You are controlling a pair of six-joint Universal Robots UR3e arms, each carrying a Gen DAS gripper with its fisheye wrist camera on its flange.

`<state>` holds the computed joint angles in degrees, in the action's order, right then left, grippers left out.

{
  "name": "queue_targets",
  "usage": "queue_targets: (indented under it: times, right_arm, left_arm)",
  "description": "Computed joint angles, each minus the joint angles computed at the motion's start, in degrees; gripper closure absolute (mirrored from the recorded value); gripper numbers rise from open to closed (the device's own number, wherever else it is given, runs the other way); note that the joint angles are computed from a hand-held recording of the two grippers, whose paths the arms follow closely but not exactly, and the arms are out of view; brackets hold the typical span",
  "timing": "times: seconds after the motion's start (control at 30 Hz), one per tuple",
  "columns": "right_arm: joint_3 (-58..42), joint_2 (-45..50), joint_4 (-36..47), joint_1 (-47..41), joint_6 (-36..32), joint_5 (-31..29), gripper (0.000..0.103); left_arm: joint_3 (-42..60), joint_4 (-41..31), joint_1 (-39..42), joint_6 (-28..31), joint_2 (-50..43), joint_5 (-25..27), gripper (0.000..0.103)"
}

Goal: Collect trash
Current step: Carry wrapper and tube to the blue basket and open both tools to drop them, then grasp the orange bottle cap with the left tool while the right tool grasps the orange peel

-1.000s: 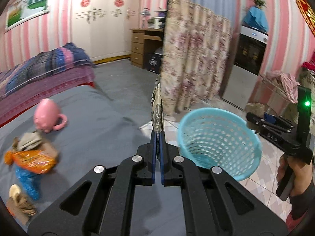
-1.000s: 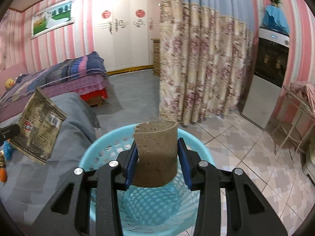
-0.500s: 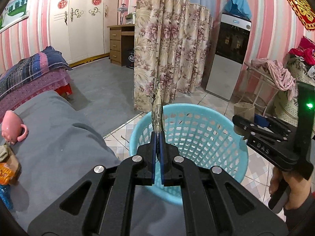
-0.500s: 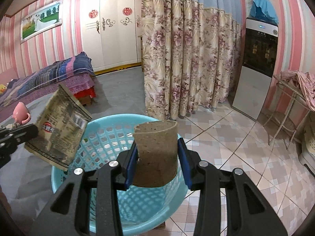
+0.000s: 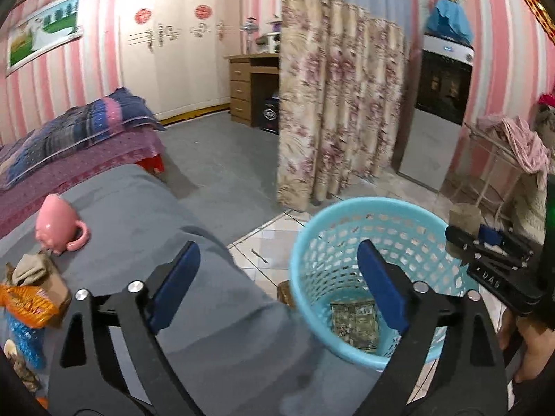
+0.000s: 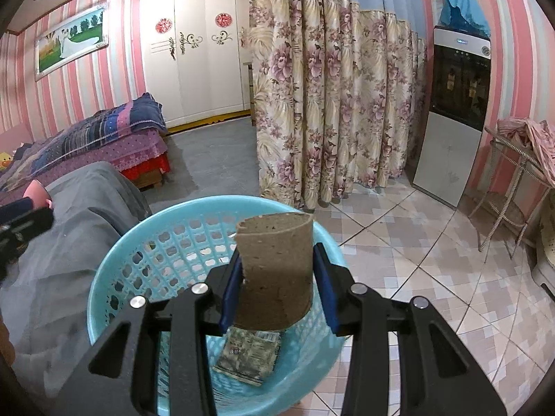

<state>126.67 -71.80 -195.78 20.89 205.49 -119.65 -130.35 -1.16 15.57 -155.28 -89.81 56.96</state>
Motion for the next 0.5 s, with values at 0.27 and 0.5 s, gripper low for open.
queue_targets:
  times: [0.27,0.5]
  right_arm:
    - [-6.22,5.49,0.64,0.77,-0.42,-0.52,0.045]
    - [-7.59,4.5,4.99,3.3,1.89,-4.42,0.008]
  left_arm:
    - [-4.91,-1.06,6.3,1.86,6.68,-3.35,0.006]
    - [-8.5,-8.18,13.07,6.04,14.81,-8.2,0.006]
